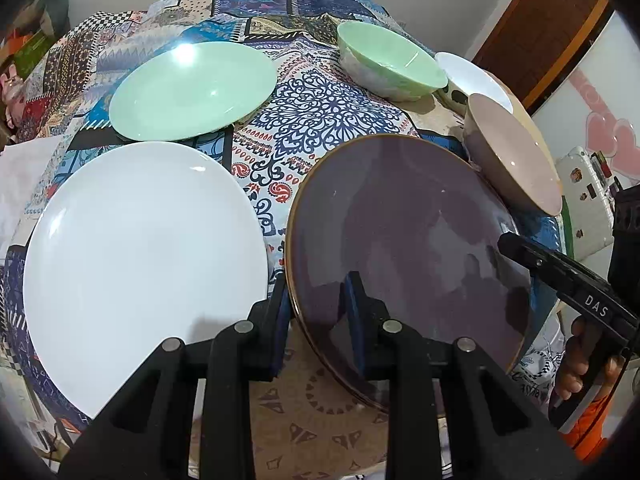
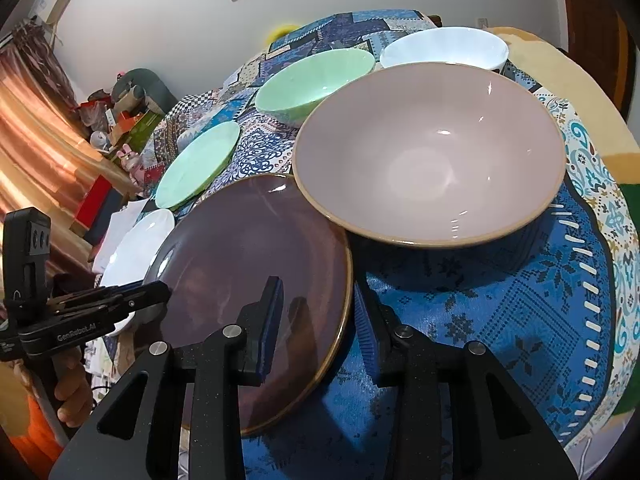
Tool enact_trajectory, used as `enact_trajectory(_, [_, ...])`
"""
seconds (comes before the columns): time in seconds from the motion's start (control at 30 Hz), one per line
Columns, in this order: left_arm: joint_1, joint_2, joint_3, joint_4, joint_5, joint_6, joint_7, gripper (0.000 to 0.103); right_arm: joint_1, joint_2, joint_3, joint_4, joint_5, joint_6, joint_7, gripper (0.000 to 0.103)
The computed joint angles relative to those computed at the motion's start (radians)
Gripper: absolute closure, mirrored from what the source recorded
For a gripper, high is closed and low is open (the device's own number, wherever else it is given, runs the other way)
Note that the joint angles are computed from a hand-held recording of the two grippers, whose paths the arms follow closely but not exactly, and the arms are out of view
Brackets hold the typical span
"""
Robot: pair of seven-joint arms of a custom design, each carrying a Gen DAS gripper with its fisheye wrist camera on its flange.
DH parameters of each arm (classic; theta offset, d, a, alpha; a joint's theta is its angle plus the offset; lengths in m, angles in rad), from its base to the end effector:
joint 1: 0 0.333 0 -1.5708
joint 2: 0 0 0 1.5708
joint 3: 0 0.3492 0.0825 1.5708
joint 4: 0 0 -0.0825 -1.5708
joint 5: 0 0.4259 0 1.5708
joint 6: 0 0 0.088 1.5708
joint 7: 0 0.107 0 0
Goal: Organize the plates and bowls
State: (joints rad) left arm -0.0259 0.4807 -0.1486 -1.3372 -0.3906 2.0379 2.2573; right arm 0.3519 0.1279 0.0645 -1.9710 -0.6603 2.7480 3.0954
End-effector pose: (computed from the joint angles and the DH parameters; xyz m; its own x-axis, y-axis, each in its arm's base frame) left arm 0.7661 -0.1317 0.5037 -0.6627 -0.7153 0.2216 -0.7287 0.5477 -0.4112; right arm 0.6000 0.2906 0.4865 -0.3835 -0.8241 -0.4170 -0.6218 0.5642 -0.5432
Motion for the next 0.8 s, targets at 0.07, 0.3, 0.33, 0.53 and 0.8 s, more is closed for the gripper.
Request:
enact_trajectory(0.07, [0.003,-0.017,-0.001,-0.026,-0.006,0.028,0.014,0.077,0.003,-0.004,0.001,0.003,-0.005,-0.014,0.001,0.07])
enact_trajectory(0.3, [0.025,-0.084,-0.003,-0.104,-0.057,0.122,0.071,0.077,0.019,-0.019,0.008,0.027,-0.052,-0.08,0.015,0.069])
enact_trajectory(0.33, [0.028,-0.091,-0.002,-0.111,-0.063,0.13,0.074,0.077,0.023,-0.02,0.009,0.034,-0.065,-0.09,0.021,0.069])
enact_trajectory(0.53, [0.055,-0.117,0.004,-0.122,-0.11,0.157,0.087,0.066,0.041,0.008,0.016,0.11,-0.111,-0.128,-0.011,0.066])
enact_trajectory(0.8, [0.095,-0.166,0.008,-0.176,-0.193,0.278,0.157,0.04,0.061,0.098,0.008,0.236,-0.104,-0.127,-0.095,0.045])
